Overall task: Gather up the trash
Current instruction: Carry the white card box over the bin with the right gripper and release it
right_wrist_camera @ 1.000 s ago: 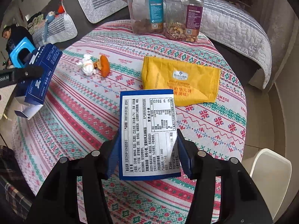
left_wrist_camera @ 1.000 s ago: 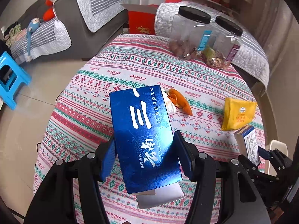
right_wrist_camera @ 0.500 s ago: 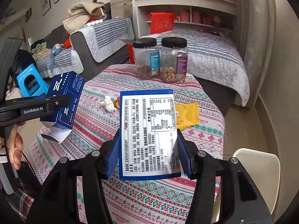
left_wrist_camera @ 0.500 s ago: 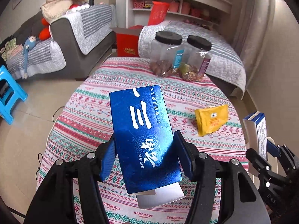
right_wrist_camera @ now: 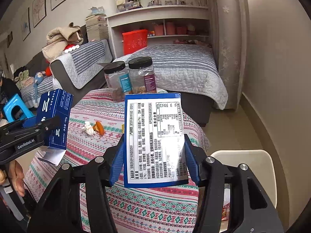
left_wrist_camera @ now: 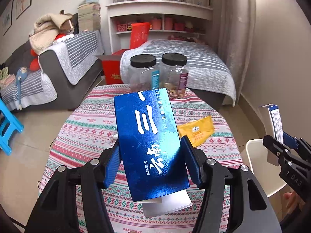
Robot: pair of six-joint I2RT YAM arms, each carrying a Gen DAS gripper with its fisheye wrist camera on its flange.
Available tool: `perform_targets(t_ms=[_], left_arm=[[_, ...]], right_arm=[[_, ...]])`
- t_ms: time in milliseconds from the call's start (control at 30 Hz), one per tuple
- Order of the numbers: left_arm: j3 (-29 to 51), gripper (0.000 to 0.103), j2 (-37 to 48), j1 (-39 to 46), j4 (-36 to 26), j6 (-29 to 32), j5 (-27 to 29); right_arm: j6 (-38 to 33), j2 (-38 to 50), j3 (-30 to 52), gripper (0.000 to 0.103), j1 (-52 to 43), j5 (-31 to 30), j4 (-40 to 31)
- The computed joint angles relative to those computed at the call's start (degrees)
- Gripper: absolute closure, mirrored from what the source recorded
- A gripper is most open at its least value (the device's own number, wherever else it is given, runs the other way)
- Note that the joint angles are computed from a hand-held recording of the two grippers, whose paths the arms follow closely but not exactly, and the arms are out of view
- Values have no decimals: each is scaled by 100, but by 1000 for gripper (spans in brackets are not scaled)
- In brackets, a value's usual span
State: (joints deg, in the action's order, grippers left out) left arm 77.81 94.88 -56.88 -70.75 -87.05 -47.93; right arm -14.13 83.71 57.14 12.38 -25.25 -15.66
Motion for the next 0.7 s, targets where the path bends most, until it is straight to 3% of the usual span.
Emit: perform_targets(t_ms=[700], left_arm=[[1999,44,1655,41,1127,1738,-97]], right_arm=[[-9,150,7,49,-1648,149,339]])
